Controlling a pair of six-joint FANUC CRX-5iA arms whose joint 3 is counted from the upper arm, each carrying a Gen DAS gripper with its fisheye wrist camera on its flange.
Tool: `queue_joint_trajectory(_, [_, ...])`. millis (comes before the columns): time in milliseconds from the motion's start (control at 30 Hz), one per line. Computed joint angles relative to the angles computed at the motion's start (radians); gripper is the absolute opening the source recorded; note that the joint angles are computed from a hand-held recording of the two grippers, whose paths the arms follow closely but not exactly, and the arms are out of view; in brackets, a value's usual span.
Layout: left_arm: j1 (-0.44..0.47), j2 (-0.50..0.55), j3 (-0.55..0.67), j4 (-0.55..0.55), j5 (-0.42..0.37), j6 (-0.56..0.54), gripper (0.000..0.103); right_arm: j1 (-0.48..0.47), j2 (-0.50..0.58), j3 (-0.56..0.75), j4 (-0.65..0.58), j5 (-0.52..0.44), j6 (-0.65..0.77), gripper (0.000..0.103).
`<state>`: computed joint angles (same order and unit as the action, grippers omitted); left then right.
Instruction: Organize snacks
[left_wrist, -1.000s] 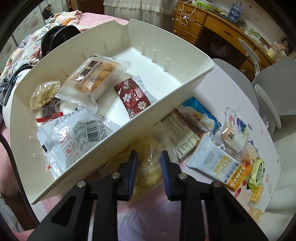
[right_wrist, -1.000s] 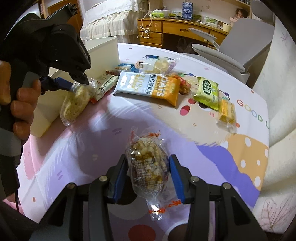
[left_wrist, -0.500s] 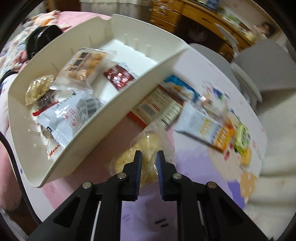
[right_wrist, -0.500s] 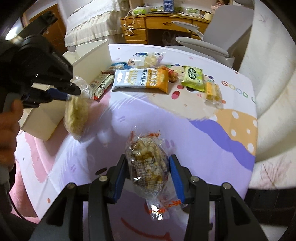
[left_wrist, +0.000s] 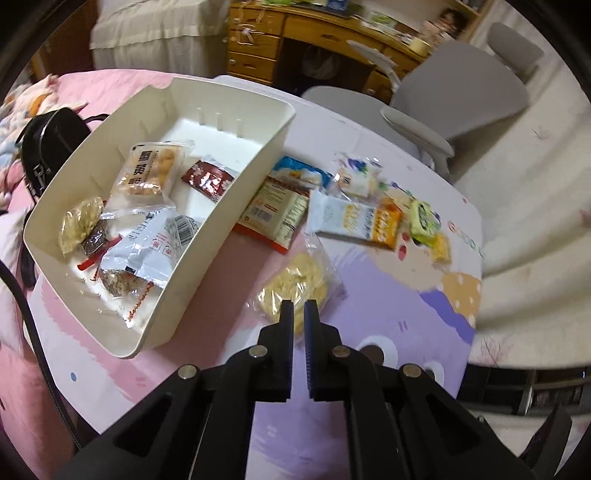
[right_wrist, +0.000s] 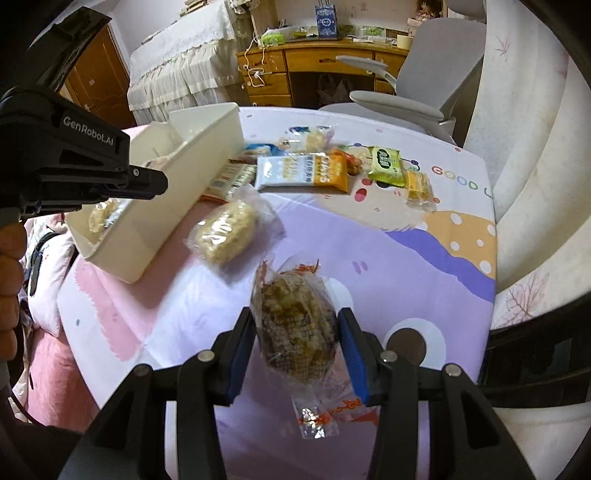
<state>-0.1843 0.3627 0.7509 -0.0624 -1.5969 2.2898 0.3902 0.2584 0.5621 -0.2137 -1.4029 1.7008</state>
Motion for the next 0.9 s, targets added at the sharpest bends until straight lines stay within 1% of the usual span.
queue_joint_trajectory(100, [0.029, -0.022, -0.054, 0.082, 0.012, -0.046, 0.004, 0.007, -0.025, -0.020, -0.008, 0.009, -0.018, 0.046])
queue_joint_trajectory(167, [0.044, -0.043, -0.102, 0.118, 0.026, -0.035, 0.008, 0.008, -0.041, -0.034, -0.016, 0.014, -0.025, 0.046])
queue_joint_trajectory(233, [0.057, -0.061, -0.145, 0.145, 0.042, -0.001, 0.018, 0.009, -0.048, -0.038, -0.023, 0.011, -0.028, 0.046])
queue_joint_trajectory(300, [0.071, -0.073, -0.184, 0.173, 0.064, 0.028, 0.032, 0.007, -0.053, -0.040, -0.034, 0.003, -0.028, 0.046])
queue_joint_trajectory(333, [0.073, -0.076, -0.196, 0.179, 0.070, 0.036, 0.034, 0.004, -0.054, -0.040, -0.042, -0.003, -0.026, 0.046])
queue_joint_trajectory(367, [0.075, -0.077, -0.206, 0.182, 0.075, 0.048, 0.041, 0.002, -0.054, -0.040, -0.048, -0.008, -0.023, 0.046])
queue_joint_trajectory(400, [0.077, -0.074, -0.211, 0.184, 0.075, 0.064, 0.051, 0.000, -0.053, -0.040, -0.051, -0.014, -0.022, 0.046])
queue_joint_trajectory(533, [0.085, -0.068, -0.245, 0.207, 0.108, 0.112, 0.061, -0.016, -0.040, -0.029, -0.068, -0.047, -0.027, 0.046])
queue_joint_trajectory(567, [0.086, -0.062, -0.251, 0.213, 0.115, 0.128, 0.068, -0.020, -0.035, -0.026, -0.071, -0.053, -0.026, 0.046])
queue_joint_trajectory(600, [0.086, -0.058, -0.255, 0.214, 0.125, 0.141, 0.070, -0.025, -0.029, -0.020, -0.072, -0.061, -0.023, 0.046])
queue_joint_trajectory(700, [0.082, -0.044, -0.260, 0.201, 0.155, 0.206, 0.073, -0.039, -0.005, 0.004, -0.075, -0.085, -0.007, 0.046])
queue_joint_trajectory(767, [0.080, -0.044, -0.275, 0.192, 0.192, 0.247, 0.074, -0.049, 0.014, 0.024, -0.078, -0.104, 0.007, 0.046])
queue_joint_trajectory(900, [0.072, -0.011, -0.257, 0.163, 0.210, 0.311, 0.079, -0.073, 0.048, 0.056, -0.089, -0.137, 0.039, 0.046])
